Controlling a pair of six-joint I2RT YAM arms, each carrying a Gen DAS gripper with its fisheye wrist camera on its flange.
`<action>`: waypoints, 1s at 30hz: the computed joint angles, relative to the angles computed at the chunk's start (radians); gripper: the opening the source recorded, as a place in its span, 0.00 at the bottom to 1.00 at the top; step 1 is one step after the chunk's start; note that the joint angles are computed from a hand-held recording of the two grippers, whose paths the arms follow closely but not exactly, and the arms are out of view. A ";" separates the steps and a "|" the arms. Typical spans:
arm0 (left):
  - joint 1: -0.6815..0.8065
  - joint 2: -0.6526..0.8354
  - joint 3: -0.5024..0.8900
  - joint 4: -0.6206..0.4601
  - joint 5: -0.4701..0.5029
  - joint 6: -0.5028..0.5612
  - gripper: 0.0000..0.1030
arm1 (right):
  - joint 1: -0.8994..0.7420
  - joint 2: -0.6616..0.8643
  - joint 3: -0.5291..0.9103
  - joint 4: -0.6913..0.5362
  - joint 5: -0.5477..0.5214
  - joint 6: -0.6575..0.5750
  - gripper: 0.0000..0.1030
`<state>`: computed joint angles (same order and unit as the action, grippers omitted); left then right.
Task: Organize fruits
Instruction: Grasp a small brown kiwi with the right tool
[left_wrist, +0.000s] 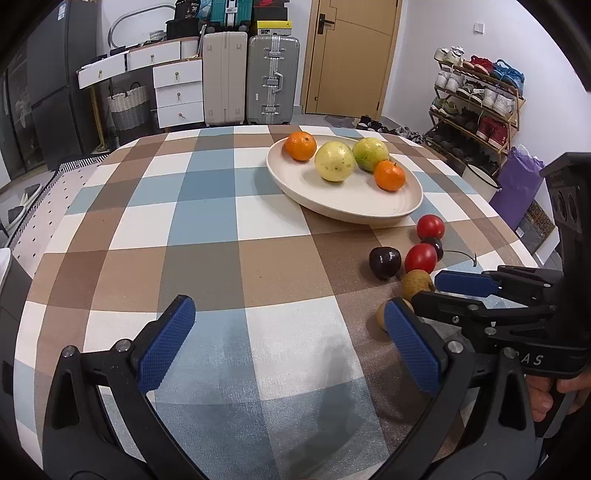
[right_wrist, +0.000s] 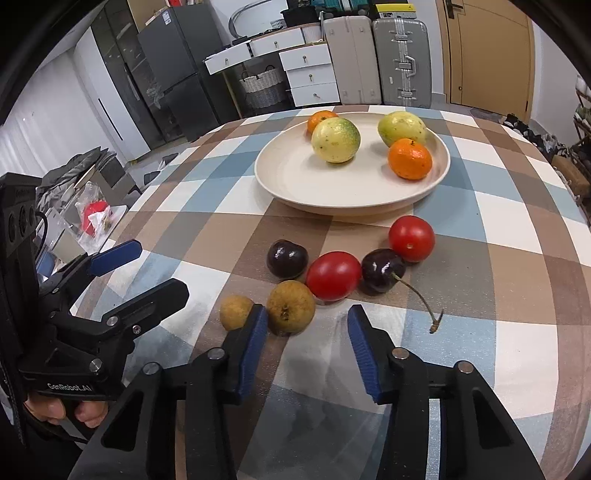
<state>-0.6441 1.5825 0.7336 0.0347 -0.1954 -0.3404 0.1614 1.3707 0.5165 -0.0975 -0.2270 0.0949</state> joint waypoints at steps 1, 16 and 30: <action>0.000 0.000 0.000 -0.001 -0.001 0.000 0.99 | 0.001 -0.001 -0.001 0.003 -0.002 0.002 0.42; -0.025 0.032 0.029 -0.026 0.029 -0.020 0.99 | -0.072 -0.085 -0.060 -0.001 -0.129 -0.026 0.25; -0.095 0.170 0.166 -0.118 0.070 0.012 0.72 | -0.224 -0.197 -0.109 -0.084 -0.179 -0.095 0.25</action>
<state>-0.7393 1.7525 0.8996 -0.0838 -0.1257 -0.3286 -0.0629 1.1740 0.4072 -0.1814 -0.4058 -0.0002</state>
